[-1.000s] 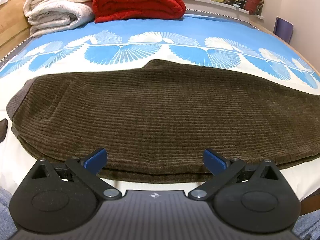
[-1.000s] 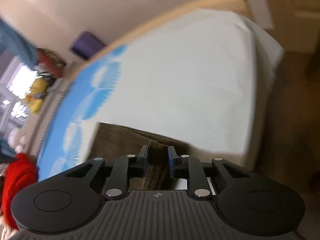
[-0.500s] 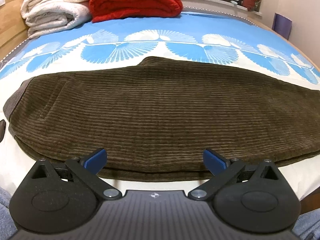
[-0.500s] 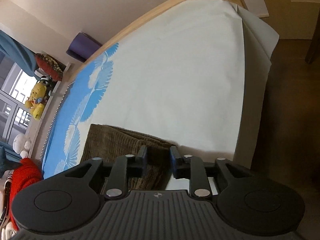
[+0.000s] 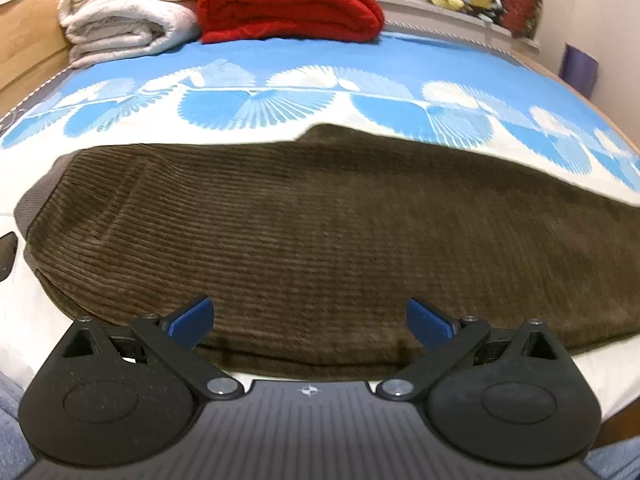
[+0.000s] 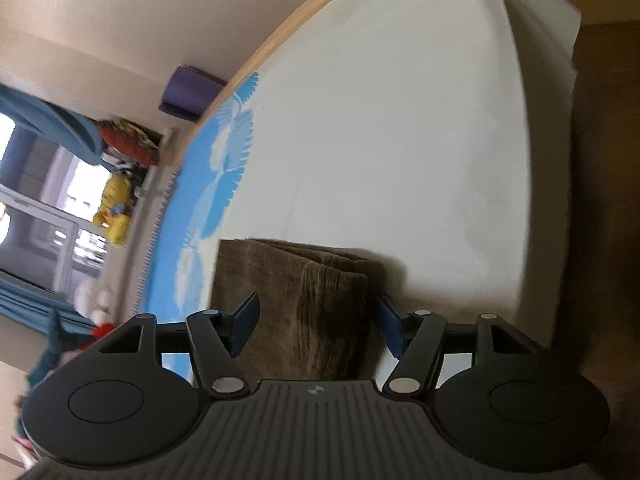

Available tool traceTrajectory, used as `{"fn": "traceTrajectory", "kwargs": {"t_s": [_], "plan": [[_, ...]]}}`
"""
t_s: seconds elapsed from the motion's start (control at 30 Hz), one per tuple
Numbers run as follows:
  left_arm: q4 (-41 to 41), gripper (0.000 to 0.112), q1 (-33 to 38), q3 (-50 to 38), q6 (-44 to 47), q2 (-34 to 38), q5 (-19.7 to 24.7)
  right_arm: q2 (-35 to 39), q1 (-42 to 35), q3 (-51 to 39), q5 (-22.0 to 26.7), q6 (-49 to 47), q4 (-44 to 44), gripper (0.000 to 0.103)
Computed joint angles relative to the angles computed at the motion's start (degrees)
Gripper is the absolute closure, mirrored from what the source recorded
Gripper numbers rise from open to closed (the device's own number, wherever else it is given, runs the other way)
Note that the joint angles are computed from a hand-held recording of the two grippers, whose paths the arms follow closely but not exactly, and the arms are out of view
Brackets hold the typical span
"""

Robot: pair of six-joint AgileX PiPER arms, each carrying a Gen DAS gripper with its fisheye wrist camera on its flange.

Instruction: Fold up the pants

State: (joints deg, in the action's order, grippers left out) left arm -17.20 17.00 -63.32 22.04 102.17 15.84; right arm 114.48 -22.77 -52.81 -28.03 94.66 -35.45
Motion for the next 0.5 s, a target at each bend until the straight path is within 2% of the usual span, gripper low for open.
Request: {"fn": "traceTrajectory", "kwargs": {"t_s": [0.1, 0.17, 0.27, 0.37, 0.43, 0.5], "plan": [[0.40, 0.010, 1.23, -1.95, -2.05, 0.55, 1.21, 1.69, -0.86, 0.84, -5.26, 1.75, 2.17, 0.036], [0.90, 0.010, 1.79, -3.11, -3.55, 1.10, 2.27, 1.80, -0.68, 1.06, -6.16, 2.07, 3.78, 0.035], [1.21, 0.010, 2.13, -3.73, -4.27, 1.48, 2.97, 1.34, -0.30, 1.06, -5.60, 2.11, 3.19, 0.037], [1.81, 0.010, 1.89, -3.34, -4.73, 1.44, 2.37, -0.28, -0.72, 2.76, -5.17, 8.08, -0.93, 0.041], [2.20, 0.010, 1.50, -3.44, -5.07, 1.65, 2.44, -1.76, -0.22, 3.23, -2.85, 12.00, -3.08, 0.042], [2.28, 0.010, 1.17, -3.44, -4.83, 1.81, 2.37, -1.53, 1.04, 1.39, 0.04, 10.52, -2.36, 0.042]]}}
